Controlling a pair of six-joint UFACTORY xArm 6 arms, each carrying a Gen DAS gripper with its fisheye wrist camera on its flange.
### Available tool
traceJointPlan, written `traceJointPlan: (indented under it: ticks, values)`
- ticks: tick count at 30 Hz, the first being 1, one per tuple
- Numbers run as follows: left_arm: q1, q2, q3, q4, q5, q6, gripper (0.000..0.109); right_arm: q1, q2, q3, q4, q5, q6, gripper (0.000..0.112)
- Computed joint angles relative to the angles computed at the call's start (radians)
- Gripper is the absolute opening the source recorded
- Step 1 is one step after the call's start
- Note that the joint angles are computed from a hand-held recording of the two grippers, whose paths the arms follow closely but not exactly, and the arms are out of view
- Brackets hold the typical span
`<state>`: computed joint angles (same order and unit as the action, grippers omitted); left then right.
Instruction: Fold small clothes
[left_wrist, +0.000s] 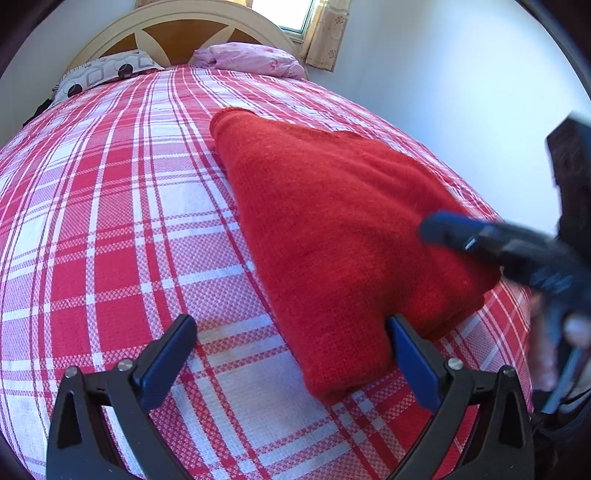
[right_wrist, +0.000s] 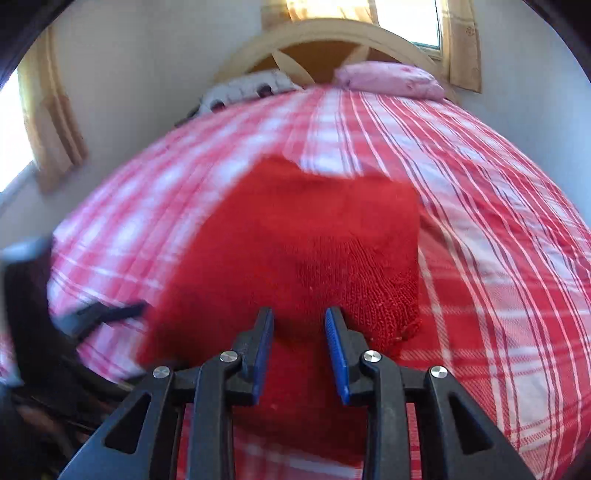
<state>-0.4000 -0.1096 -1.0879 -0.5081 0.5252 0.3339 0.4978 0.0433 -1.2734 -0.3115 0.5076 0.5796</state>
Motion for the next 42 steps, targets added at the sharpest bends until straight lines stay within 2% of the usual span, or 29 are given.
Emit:
traceJointPlan:
  ticks: [4,8,12,15,18,20,22,23,26,29,31,34,39,40,41,42]
  values:
    - [-0.002,0.006,-0.005,0.021,0.003,-0.006,0.103,0.002,-0.032,0.051,-0.03,-0.026,0.013,0.03]
    - [0.0,0.007,-0.006,0.013,0.006,0.001,0.103,-0.014,-0.043,0.098,0.049,-0.1,-0.008,0.03]
    - [0.002,0.004,-0.009,0.023,0.013,-0.006,0.103,-0.008,-0.054,0.124,0.012,-0.126,0.012,0.03]
    - [0.01,-0.021,-0.014,0.001,0.036,0.01,0.103,-0.014,-0.059,0.137,0.095,-0.152,-0.066,0.03]
    - [0.018,-0.049,-0.003,-0.059,-0.019,0.043,0.103,-0.012,-0.063,0.138,0.126,-0.154,-0.123,0.031]
    - [0.025,-0.023,-0.036,-0.08,-0.009,0.035,0.103,-0.007,-0.058,0.126,0.095,-0.136,-0.126,0.031]
    - [0.024,0.018,-0.075,-0.056,0.007,0.015,0.103,-0.005,-0.058,0.121,0.084,-0.129,-0.137,0.031]
    - [0.018,0.045,-0.096,-0.005,-0.001,-0.017,0.103,-0.005,-0.06,0.122,0.094,-0.128,-0.155,0.031]
    - [0.006,0.092,-0.128,0.037,0.0,-0.051,0.103,-0.007,-0.074,0.132,0.174,-0.125,-0.236,0.031]
    - [0.009,0.124,-0.149,0.021,0.041,-0.052,0.103,-0.016,-0.108,0.145,0.379,-0.127,-0.381,0.034]
    - [0.02,0.113,-0.134,-0.054,0.042,-0.011,0.103,-0.032,-0.134,0.157,0.528,-0.16,-0.464,0.036]
    - [0.032,0.098,-0.114,-0.142,0.041,0.043,0.103,-0.075,-0.126,0.133,0.53,-0.197,-0.412,0.039]
    - [0.021,0.085,-0.098,-0.143,0.021,0.039,0.103,-0.164,0.038,-0.078,0.532,-0.066,-0.282,0.038]
    - [0.021,0.085,-0.098,-0.144,0.02,0.039,0.103,-0.174,0.083,-0.133,0.558,-0.016,-0.311,0.035]
    - [0.019,0.082,-0.094,-0.145,0.017,0.038,0.103,-0.18,0.143,-0.205,0.557,0.047,-0.331,0.025]
    - [0.016,0.083,-0.093,-0.14,0.014,0.032,0.103,-0.184,0.189,-0.256,0.515,0.092,-0.317,0.023]
